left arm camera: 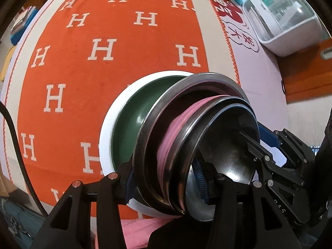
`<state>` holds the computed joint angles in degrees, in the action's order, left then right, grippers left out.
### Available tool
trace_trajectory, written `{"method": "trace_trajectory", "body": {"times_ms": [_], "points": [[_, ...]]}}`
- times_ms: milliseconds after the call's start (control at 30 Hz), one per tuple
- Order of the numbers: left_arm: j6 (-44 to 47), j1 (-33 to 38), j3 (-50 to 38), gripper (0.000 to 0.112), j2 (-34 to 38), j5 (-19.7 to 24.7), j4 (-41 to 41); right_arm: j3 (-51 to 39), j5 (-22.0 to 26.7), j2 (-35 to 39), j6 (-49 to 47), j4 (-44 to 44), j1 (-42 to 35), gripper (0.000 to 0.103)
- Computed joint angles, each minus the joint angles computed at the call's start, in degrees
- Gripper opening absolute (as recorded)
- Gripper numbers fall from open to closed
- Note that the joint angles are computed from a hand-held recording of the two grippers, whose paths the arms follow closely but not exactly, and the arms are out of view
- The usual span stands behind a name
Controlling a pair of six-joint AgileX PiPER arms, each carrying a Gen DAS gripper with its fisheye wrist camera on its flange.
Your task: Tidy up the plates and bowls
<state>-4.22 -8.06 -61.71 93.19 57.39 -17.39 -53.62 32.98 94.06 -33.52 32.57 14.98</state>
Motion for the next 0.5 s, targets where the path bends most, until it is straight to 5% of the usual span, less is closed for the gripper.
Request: {"method": "trace_trajectory", "body": {"times_ms": [500], "points": [[-2.6,1.1,-2.2,0.045,1.8,-1.0,1.9,-3.8,2.9,4.9,-7.2,11.5,-3.7,0.034]]}}
